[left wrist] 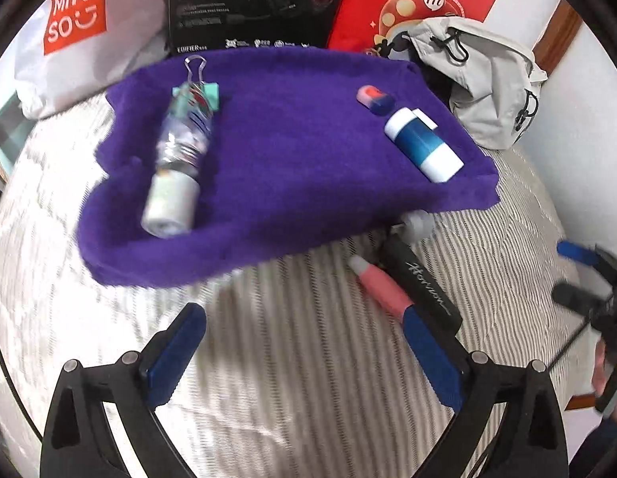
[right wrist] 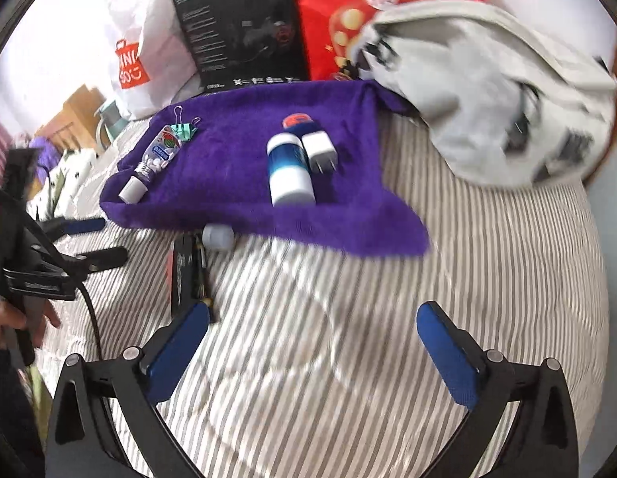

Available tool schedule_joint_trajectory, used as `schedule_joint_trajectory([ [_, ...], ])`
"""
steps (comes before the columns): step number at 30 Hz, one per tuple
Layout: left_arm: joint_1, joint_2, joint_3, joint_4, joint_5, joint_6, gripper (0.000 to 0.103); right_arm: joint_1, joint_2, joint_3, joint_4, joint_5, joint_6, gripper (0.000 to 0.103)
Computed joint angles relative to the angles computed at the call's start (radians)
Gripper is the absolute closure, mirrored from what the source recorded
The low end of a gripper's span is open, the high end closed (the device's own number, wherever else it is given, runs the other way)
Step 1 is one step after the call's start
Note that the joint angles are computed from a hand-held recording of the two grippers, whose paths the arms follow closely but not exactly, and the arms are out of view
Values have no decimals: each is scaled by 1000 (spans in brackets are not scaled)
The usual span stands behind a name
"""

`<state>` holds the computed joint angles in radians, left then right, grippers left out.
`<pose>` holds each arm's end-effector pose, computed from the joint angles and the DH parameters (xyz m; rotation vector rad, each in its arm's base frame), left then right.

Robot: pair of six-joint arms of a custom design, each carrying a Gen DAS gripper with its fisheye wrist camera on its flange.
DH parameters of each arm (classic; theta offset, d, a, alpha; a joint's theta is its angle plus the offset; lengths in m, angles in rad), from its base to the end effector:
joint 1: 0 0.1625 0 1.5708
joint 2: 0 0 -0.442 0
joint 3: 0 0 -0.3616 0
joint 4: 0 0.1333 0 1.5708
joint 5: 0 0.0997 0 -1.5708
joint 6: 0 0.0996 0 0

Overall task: Organize rigid objects
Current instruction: 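Grasp the pink tube with the left tool while the right tool moves toward the Horizon case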

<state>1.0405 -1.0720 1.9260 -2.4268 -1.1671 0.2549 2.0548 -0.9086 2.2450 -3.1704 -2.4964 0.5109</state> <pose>-0.1289 -0.5607 0.1866 1.0481 2.5326 -0.0797 0.2651 -0.3889 0.1275 -0.1842 -2.3146 0.8211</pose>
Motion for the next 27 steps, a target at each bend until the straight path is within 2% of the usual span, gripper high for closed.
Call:
schedule_joint_trajectory([
  [4,-12,19,30,-25,20,-27,3,11,0,61,2,12,80,0],
  [8,-38,30,69,-87,75,-39,3,22,3,120,-23,28,150,0],
  [12,-59,38,83,-90,82,-65,3,28,2,169,-58,38,193,0],
  [18,-82,29,124,-127,99,-69,2,33,17,182,-95,47,185,0],
  [24,-90,10,139,-127,144,-80,0,48,22,163,-62,47,167,0],
  [27,-87,13,137,-124,112,-76,0,46,29,159,-70,52,157,0],
])
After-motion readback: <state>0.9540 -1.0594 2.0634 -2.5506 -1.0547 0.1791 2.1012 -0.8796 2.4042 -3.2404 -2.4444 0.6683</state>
